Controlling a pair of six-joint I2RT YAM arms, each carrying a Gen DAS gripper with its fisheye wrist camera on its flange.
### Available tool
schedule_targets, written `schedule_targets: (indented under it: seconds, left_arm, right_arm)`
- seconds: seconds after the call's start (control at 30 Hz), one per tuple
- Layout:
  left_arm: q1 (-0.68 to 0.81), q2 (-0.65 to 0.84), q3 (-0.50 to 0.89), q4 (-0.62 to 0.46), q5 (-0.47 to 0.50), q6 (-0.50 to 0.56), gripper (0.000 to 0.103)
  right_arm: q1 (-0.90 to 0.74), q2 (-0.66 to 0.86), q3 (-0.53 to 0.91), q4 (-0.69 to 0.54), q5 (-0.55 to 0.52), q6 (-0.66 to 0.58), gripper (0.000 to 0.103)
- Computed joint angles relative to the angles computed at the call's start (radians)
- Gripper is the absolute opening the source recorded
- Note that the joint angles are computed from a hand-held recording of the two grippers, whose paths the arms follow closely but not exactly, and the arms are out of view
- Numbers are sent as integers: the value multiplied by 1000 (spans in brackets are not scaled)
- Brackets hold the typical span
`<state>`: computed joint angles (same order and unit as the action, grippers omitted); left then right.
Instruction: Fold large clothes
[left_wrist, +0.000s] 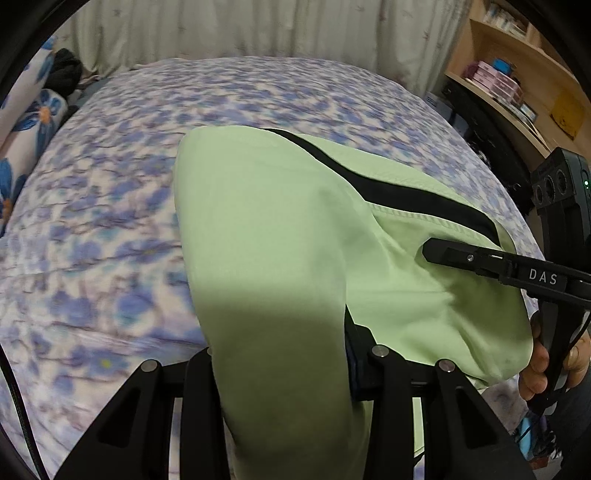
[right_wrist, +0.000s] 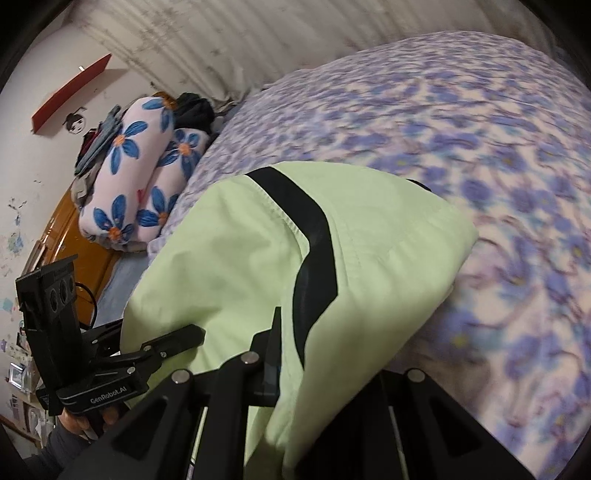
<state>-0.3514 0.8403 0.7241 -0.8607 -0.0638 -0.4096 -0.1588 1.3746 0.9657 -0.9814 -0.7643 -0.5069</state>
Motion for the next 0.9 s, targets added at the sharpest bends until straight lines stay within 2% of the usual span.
schedule_targets:
  seconds: [0.13,0.27,0.4,0.53,0.67,0.73,0.77,0.8,0.83,0.87,0.9]
  left_arm:
    - [338,19,20,10,165,272,36]
    - [613,181,102,93,307,502,37]
    - [734,394,236,194,370,609,37]
    - [772,605,365,339,363,673,37]
    - [803,848,518,433,381,700,38]
    - [814,996,609,450,377,695,44]
    - [814,1058,645,445,359,698,45]
    - [810,1112,672,441,328,700,49]
    - [803,1184,716,419,274,698,63]
    - [809,1225,730,422,259,695,70]
    - [823,1228,701,476,269,690,80]
  right_arm:
    - [203,15,15,172,34,235,11]
    - [337,118,117,322,69,407,11]
    - [436,262,261,456,118,536,11]
    - [492,442,422,581,153,608,11]
    - [516,657,595,676,174,694,11]
    - [530,746,661,678,219,707,14]
    - [536,803,715,642,237,721,18]
    - [536,899,818,546,243,741,20]
    - [531,977,904,456,229,752,24]
    - [521,1018,939,419,215,761,33]
    - [510,1025,928,430,194,767,39]
